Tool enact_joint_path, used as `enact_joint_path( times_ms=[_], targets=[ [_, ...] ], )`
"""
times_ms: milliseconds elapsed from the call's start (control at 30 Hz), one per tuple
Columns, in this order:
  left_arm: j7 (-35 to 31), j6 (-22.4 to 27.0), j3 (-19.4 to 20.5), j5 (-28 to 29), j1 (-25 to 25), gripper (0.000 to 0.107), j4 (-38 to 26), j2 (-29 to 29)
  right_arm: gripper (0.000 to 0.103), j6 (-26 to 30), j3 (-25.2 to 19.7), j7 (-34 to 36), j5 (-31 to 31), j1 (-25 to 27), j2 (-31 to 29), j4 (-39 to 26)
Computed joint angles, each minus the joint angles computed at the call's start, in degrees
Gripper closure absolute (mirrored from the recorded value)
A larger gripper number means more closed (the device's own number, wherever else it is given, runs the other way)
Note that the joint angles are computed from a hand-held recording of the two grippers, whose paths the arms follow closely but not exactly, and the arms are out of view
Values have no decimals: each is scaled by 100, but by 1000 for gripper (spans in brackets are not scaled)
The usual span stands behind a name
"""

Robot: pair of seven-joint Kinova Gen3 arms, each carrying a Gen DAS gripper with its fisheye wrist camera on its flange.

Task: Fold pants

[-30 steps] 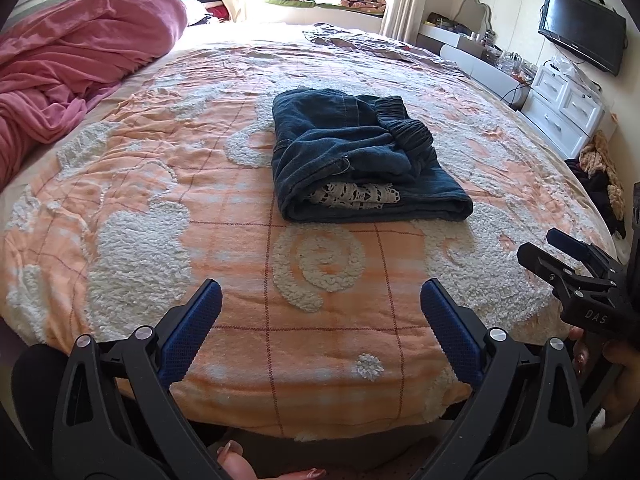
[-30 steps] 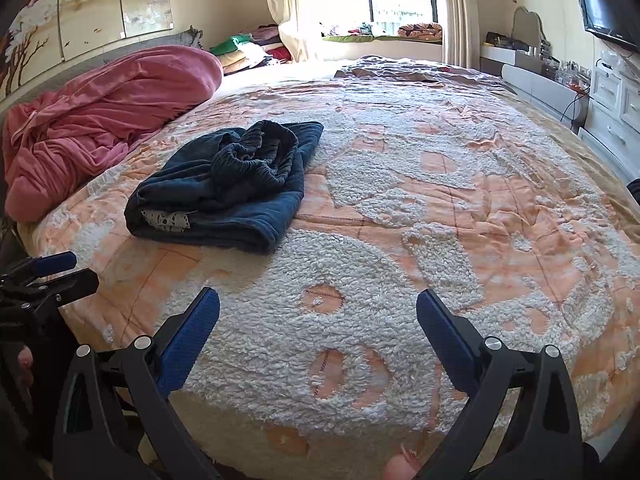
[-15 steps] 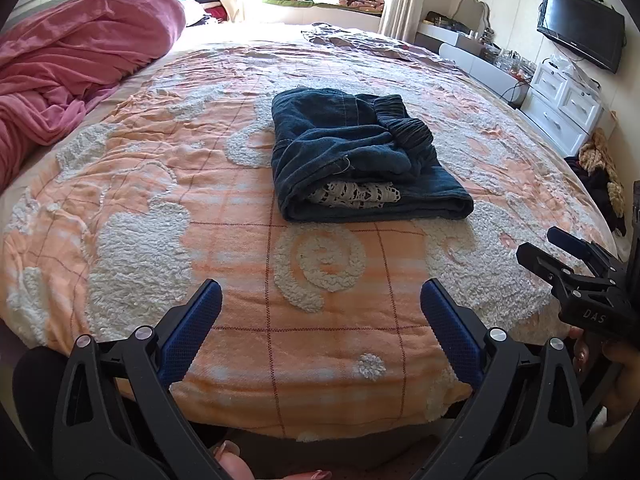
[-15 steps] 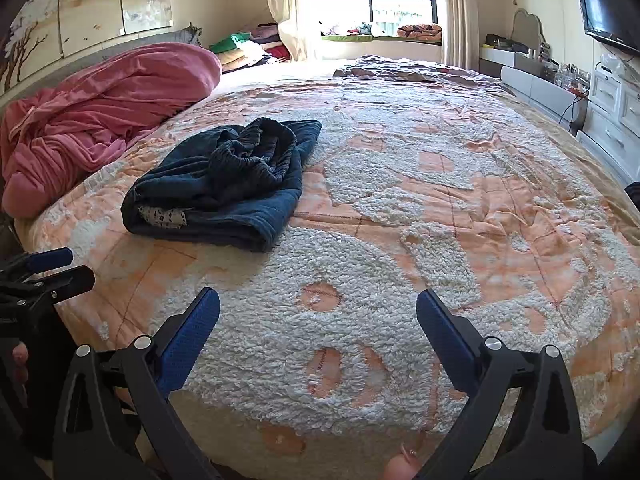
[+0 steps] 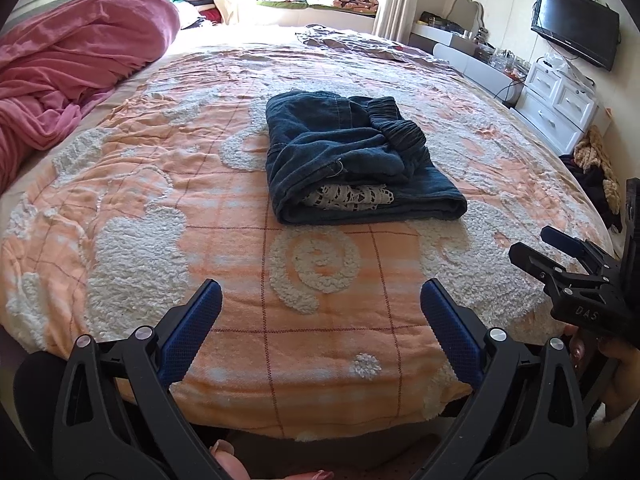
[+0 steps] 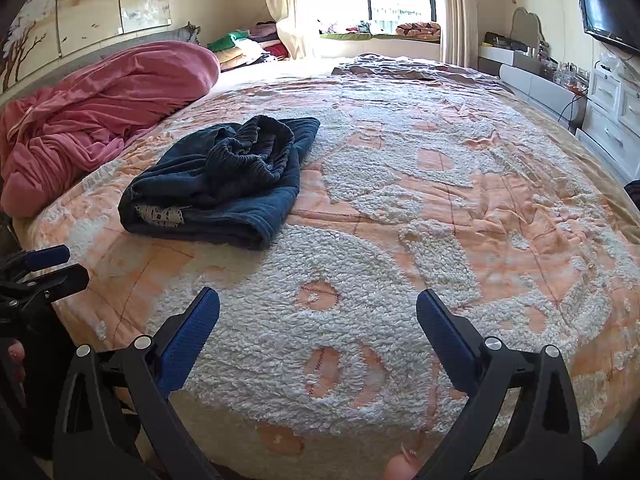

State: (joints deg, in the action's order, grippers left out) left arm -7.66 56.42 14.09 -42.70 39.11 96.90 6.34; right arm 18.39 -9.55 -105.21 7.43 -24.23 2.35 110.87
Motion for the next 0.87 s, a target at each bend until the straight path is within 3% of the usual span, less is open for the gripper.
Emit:
enact_joint_path(
  times_ms=[67, 200, 333, 433, 567, 633, 733, 867],
  targets=[
    [28, -33, -62, -39, 67, 14, 25, -8, 5, 20, 9, -32, 25, -4, 9, -9],
    [-57, -145, -717, 42, 647, 14, 68, -77, 5, 56, 28, -41, -11, 20, 30, -31],
    [-14, -193, -635, 144, 492, 14, 118, -138, 5, 121, 68, -178, 84, 16, 54, -70],
    [15, -67, -51, 175, -141, 14, 104, -134, 5, 225, 91, -195, 58, 58, 83, -131],
    [270, -271, 580, 0, -1040, 14, 327, -397, 5, 391, 207, -342, 141, 158, 134, -282],
    [0, -414, 672, 170, -1571, 14, 334, -577, 5, 550, 292, -205, -30, 344, 215, -490],
    [-699, -86, 622, 489, -2367, 14, -68, -388, 5, 1053, 401, -8, -301, 796, 531, -1107],
    [-1631, -31, 292, 867, -3429, 14, -670, 256, 5, 1417, 1253, -432, -21, 888, 1373, -2169]
  ],
)
